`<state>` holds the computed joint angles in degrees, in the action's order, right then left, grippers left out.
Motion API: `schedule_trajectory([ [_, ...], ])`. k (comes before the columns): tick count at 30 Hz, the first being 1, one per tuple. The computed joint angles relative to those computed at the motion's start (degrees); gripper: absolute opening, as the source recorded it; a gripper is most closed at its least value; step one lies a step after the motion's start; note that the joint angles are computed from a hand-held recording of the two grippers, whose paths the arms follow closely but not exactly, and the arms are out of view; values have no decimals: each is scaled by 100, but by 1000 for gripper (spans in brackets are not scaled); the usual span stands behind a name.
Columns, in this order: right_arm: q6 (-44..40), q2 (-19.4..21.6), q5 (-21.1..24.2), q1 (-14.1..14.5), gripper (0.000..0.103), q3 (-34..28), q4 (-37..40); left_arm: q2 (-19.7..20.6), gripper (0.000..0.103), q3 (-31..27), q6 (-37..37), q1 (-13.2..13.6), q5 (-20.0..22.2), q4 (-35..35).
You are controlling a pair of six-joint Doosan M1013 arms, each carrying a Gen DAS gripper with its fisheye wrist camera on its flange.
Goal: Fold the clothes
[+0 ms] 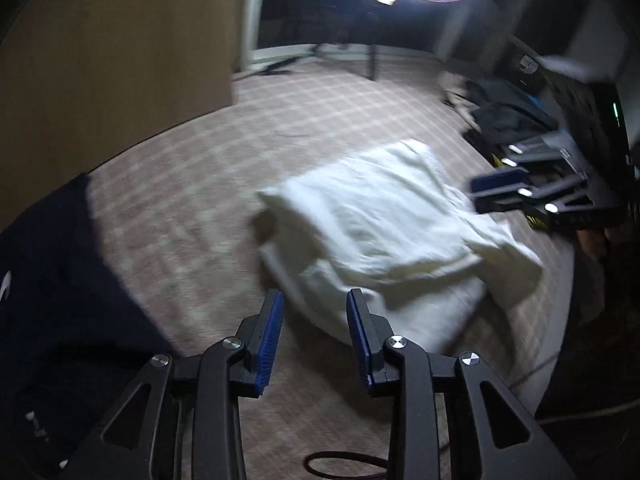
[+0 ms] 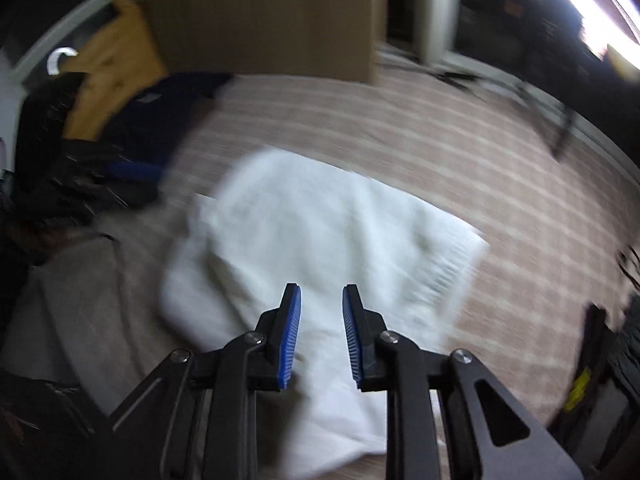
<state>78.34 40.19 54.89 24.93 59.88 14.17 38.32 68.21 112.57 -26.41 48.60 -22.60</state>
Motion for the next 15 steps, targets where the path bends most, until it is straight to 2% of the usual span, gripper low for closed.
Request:
schedule_trajectory([
  [3,-299,182,315,123,22,-203,351,104,31,-45,-54,-67,134,135],
  [5,-225,277,340,304,25,-317,-215,179,31,-89,-183,-112,232,348],
  [6,-165,338,350,398,32,-381,-619,208,31,-108,-214,-115,271,382],
  [8,-312,378,337,461,41,-396,-768,253,31,-137,-257,-112,330,398],
  [10,-517,376,250,501,43,-359,-814,238,31,-117,-224,-67,300,206],
  [12,-531,374,45,589,47,-296,-1262,219,31,-91,-207,-34,277,103],
  [14,-518,463,132,599,46,-385,-1380,184,31,-54,-265,-22,231,127],
  [15,-453,500,217,541,34,-452,-1208,151,31,-14,-263,-14,185,109],
])
